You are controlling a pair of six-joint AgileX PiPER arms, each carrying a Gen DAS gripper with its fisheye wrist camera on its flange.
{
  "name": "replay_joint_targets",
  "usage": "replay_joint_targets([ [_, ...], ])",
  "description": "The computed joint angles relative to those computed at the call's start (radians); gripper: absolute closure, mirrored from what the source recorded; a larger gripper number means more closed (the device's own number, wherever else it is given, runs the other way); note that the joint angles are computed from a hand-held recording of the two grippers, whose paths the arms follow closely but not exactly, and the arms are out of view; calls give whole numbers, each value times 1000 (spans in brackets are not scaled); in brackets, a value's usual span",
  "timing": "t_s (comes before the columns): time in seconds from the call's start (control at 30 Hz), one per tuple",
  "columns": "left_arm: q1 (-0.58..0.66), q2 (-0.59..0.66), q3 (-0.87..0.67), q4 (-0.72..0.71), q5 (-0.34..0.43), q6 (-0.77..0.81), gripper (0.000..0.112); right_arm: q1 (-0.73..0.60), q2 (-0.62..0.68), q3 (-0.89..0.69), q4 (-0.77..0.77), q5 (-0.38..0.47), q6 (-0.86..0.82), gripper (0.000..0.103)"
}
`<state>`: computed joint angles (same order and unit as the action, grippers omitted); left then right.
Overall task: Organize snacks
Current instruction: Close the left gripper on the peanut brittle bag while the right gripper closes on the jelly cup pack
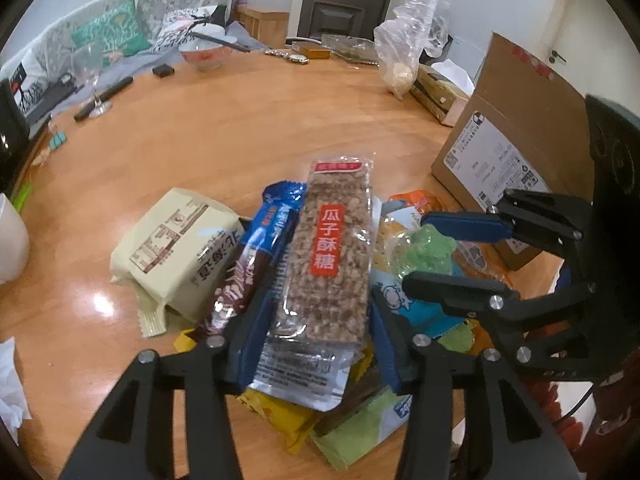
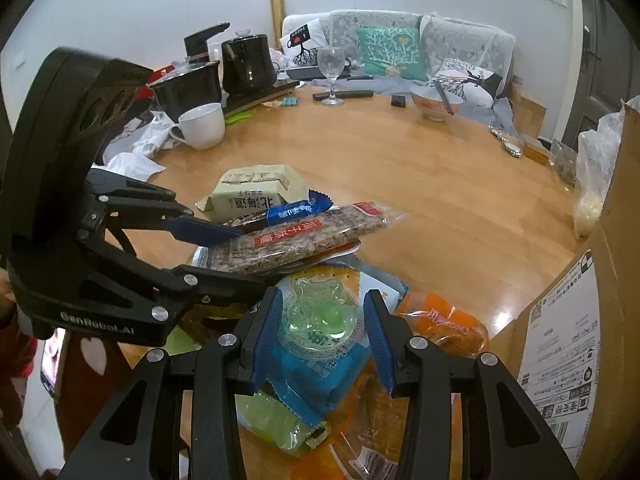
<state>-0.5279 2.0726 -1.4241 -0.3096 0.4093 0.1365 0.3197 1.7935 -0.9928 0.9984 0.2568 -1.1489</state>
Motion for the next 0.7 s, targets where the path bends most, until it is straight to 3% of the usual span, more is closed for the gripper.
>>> replay_joint_targets([
  [0.17, 53, 13, -18, -284, 54, 248, 56, 5, 7, -7, 1, 2, 4, 65],
  [0.3, 44, 26, -44, -214, 56, 189, 58, 8, 11, -12, 0, 2, 8, 65],
  [0.37, 38, 27, -49, -181, 49, 153, 67, 8, 12, -14, 1, 4, 10, 65],
  [0.7, 41, 8, -24, -226, 32, 190, 72, 1, 5, -15, 2, 11, 6, 65],
])
